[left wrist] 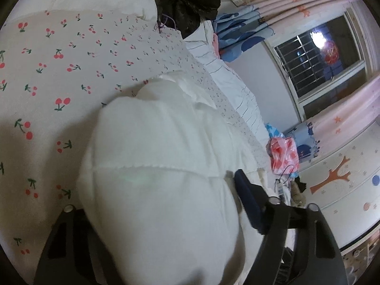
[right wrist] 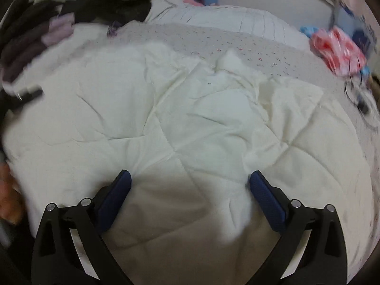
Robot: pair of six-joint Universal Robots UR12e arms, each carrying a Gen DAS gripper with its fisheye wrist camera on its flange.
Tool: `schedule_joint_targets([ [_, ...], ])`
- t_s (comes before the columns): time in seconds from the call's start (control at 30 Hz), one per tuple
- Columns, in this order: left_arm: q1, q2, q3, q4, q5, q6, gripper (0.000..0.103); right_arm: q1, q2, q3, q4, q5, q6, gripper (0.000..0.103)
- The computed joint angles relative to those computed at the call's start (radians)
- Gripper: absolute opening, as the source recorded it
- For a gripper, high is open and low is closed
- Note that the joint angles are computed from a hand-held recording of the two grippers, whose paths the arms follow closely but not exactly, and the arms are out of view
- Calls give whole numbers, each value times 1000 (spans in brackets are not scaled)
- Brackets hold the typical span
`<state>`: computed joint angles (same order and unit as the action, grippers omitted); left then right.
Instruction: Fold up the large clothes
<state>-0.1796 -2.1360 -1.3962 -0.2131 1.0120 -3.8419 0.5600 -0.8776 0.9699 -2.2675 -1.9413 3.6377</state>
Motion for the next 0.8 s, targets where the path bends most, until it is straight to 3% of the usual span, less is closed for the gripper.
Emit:
schedule_joint_targets([
  [0.1, -3, 3, 2, -10, 2, 22, 66, 11, 2, 9, 13, -16, 3, 97],
  [0.17, -5, 6, 4, -10, 2, 37, 63, 24, 9, 29, -41, -78, -40, 97],
  [0.33, -8, 13, 11, 4, -5, 39, 55, 34, -2, 69, -96, -99, -25, 97],
  [0.6, -34, 13, 80, 104, -102, 34, 45, 44, -3, 85, -117, -127, -23, 97],
  [0.67, -55, 3, 127, 101, -134, 68, 45, 33, -20, 100, -115, -78, -3, 97],
  [0.73, -81, -11, 178, 91, -163, 111, 45, 4, -62, 154, -160, 56, 41, 97],
  [0.8, -113, -32, 242, 76, -192, 156, 45, -41, -136, 284, -340, 260, 120, 97],
])
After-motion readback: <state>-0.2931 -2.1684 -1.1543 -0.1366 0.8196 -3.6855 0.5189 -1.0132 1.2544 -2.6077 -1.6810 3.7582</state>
